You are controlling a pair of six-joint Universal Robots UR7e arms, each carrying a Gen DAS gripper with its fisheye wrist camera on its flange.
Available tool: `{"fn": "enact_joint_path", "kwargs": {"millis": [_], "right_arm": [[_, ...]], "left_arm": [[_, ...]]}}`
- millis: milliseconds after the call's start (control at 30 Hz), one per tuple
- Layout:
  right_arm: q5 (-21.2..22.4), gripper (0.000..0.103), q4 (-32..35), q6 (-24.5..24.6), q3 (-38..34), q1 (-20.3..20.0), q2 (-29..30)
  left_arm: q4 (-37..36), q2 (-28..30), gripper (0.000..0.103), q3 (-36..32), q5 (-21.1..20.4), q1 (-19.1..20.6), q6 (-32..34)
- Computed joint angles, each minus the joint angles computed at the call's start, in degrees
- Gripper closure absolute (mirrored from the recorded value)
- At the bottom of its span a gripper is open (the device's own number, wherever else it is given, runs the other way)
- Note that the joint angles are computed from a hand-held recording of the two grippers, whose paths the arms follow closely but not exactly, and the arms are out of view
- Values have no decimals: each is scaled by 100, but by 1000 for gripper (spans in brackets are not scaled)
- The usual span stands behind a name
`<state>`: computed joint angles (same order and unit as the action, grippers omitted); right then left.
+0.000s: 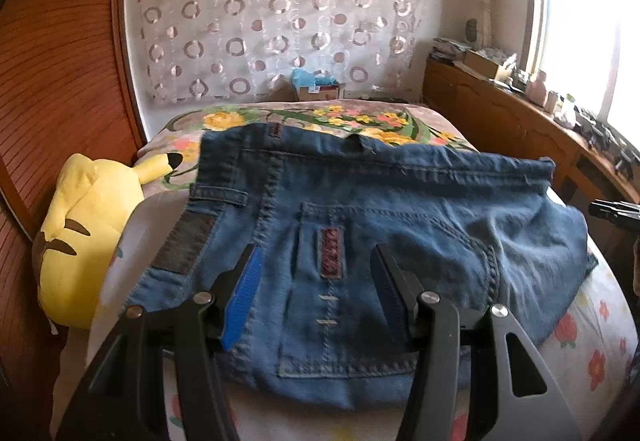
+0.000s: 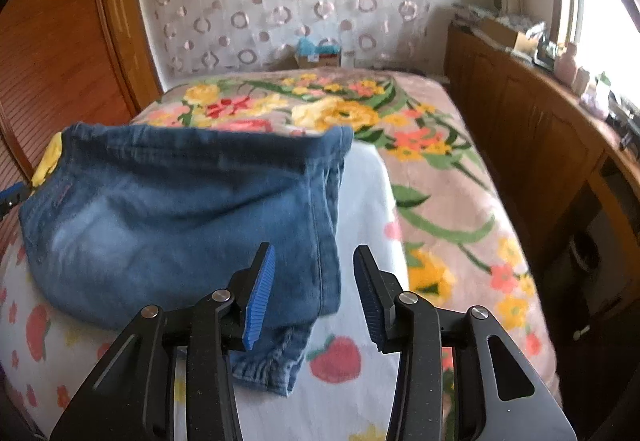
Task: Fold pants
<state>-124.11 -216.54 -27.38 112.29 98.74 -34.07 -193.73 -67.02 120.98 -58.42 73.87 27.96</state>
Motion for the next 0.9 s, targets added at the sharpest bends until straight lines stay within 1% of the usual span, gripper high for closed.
{"fn": "enact_joint_path", "kwargs": {"millis": [167, 267, 433, 567, 600, 633, 667, 733, 833, 900], "right_arm": [[147, 59, 263, 272, 54, -177, -26], [220, 59, 406, 397, 32, -230, -27], [314, 59, 542, 508, 18, -302, -70], [382, 60, 629, 496, 42, -311, -120], [388, 71, 636, 480, 36, -301, -123], [412, 87, 651, 455, 62, -291, -144], [403, 92, 668, 425, 60, -270, -149], [448, 98, 648, 341, 109, -217, -186], [431, 99, 377, 225, 240, -46, -251], [582, 99, 268, 275, 399, 47, -388]], "left_arm": [[249, -68, 48, 247, -57, -72, -81], [338, -79, 48, 343, -23, -121, -149], [505, -59, 48, 406, -65, -109, -192], [515, 15, 48, 423, 50, -117, -168], [532, 30, 48, 417, 73, -117, -173], [553, 45, 48, 414, 81, -109, -173], [580, 47, 48, 412, 86, -106, -184], [654, 61, 48, 396, 95, -89, -237], [782, 95, 48, 358, 120, -44, -327], [777, 104, 48, 358, 100, -21, -324]]}}
